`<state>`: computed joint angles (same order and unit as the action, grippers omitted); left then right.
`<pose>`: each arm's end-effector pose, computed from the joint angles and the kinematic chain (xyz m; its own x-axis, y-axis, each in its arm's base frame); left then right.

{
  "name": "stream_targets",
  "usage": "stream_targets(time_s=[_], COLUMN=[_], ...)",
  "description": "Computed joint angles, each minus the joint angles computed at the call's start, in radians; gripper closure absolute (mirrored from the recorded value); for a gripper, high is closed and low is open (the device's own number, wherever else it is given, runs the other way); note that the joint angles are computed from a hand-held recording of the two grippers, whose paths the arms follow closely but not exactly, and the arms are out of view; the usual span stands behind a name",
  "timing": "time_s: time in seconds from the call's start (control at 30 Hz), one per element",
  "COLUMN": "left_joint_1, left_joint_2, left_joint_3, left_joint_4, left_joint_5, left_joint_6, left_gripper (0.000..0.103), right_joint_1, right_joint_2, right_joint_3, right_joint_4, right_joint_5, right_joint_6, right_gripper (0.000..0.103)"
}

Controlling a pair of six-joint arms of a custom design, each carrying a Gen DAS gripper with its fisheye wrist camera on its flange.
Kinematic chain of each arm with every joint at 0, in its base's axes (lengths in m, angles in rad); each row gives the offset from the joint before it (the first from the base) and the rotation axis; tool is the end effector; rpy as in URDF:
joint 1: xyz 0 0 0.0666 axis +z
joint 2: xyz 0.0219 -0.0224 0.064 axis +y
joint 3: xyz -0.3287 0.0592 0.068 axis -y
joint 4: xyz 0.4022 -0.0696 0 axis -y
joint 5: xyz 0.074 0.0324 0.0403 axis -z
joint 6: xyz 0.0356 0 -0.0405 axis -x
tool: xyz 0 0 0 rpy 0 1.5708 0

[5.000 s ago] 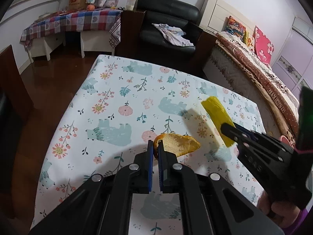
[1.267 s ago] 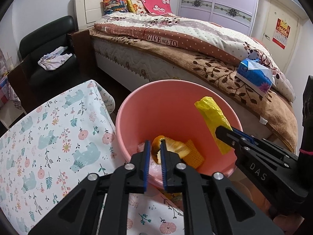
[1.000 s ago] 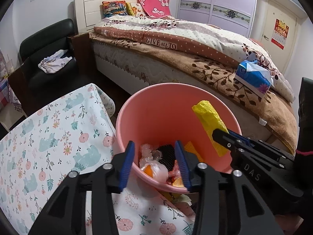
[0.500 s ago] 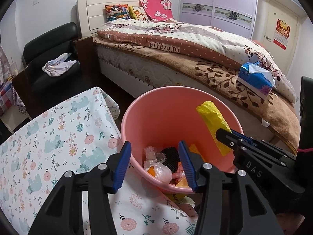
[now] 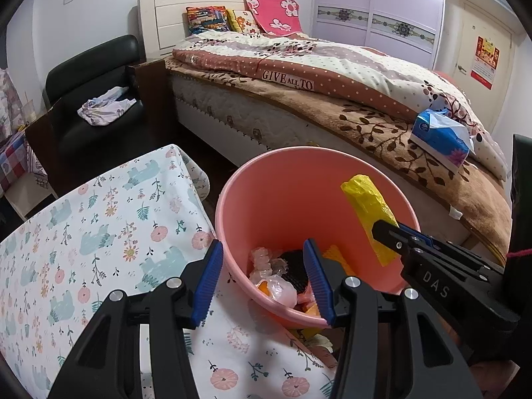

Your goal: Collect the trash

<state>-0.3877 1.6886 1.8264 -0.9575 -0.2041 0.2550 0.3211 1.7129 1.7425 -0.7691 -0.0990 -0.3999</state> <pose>0.5586 -0.2208 0.4246 -0.7159 0.0255 -0.6977 0.0636 0.9976 -0.0288 0.5859 0.1982 0.3844 -0.7383 0.1627 -0.6546 -0.1041 0.9313 0.3490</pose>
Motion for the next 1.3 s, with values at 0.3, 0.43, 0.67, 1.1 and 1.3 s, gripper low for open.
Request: stream_targets(time_s=[0.3,0.43,0.67,1.1,1.3], left_joint_1=[0.002,0.001,-0.002,-0.009,-0.01], left_joint_2=[-0.006,-0.015,-0.033,-0.082,-0.113], left_joint_3=[-0.006,-0.013,-0.025,-0.065,-0.09], left_joint_4=[0.001,0.005,0.012,0.043,0.061], left_joint_5=[-0.002,-0.009,-0.017,-0.025,-0.027], left_joint_6=[0.008,0.012,0.02,0.034,0.043], left_gripper=[0.053,0.053,0.053,0.053,0.053], right_joint_1=[0.002,0.005,0.012,0.021,0.029], right_joint_2=[-0.013,-0.022,-0.051,-0.101,-0.124], right_joint_3=[-0.014,-0.021,-0.043,-0.08,-0.095], right_joint_4=[0.022,0.026,0.036,0.056,0.066], right_joint_5=[-0.011,-0.009,0.002,0.036,0.053], right_joint_6=[-0.002,0.006,0.022,0.063,0.081], right_gripper=[0.074,0.074,0.074,0.074,0.074])
